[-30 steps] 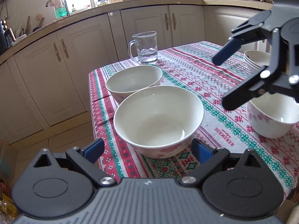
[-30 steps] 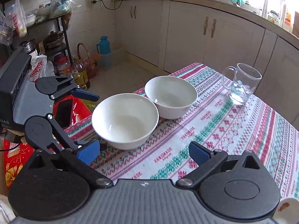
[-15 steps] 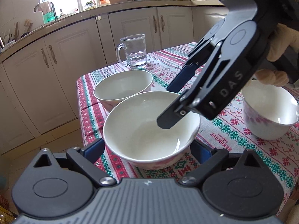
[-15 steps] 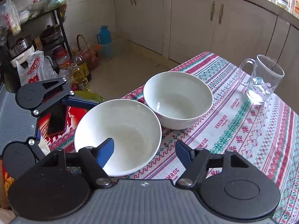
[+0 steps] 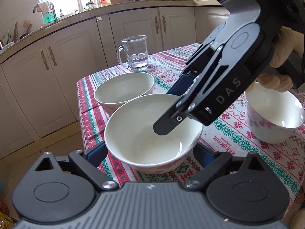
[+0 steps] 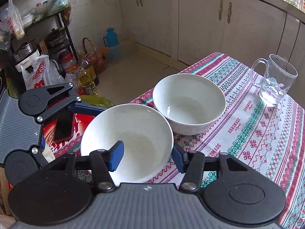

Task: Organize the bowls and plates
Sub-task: 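Move the right gripper to the next white bowl and grip its rim, then carry the gripped bowl with the right gripper and lower it into the placed bowl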

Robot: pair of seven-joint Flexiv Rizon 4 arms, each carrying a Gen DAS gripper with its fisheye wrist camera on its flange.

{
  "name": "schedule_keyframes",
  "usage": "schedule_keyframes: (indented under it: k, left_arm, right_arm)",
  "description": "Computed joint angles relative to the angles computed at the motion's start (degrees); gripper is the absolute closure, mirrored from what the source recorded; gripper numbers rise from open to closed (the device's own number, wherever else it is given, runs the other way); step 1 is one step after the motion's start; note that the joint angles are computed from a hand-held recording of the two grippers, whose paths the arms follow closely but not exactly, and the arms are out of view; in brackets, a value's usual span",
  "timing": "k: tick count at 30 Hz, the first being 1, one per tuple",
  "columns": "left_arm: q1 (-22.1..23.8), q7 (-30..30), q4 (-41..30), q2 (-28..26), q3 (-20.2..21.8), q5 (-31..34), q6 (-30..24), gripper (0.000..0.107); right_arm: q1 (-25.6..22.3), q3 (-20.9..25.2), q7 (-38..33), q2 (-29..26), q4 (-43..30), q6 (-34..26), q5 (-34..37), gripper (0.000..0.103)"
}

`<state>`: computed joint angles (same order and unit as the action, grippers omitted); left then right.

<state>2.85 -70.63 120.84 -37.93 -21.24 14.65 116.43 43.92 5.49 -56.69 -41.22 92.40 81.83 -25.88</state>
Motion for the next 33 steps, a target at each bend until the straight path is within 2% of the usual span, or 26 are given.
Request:
schedule_keyframes:
  k: [10,24,27,33]
  left_arm:
    - [0.11,-0.38,1.23,1.96,-0.65,0.68,0.06,0.011]
    - [0.19,-3.36,4.90,7.74,-3.52,2.40,-0.43,0.011]
    - [-0.33,-3.75,5.32,8.65,-3.84,2.99,-0.04,0.011]
    - [-0.80,-4.12,4.93,8.90,-5.40,4.22,-0.55,0.011]
  right_arm:
    - [2.13,-3.24,2.49,2.49,3.81,3.11,-1.21,0.043]
    - [10.16,-14.04,11.60,11.60,15.93,8.17,-8.42,0.042]
    - [13.00,-17.98,14.71,13.86,19.25,9.91,-10.92,0.042]
    - [24.73,-32.44,20.30,18.33,26.97,13.94,-14.56,0.042]
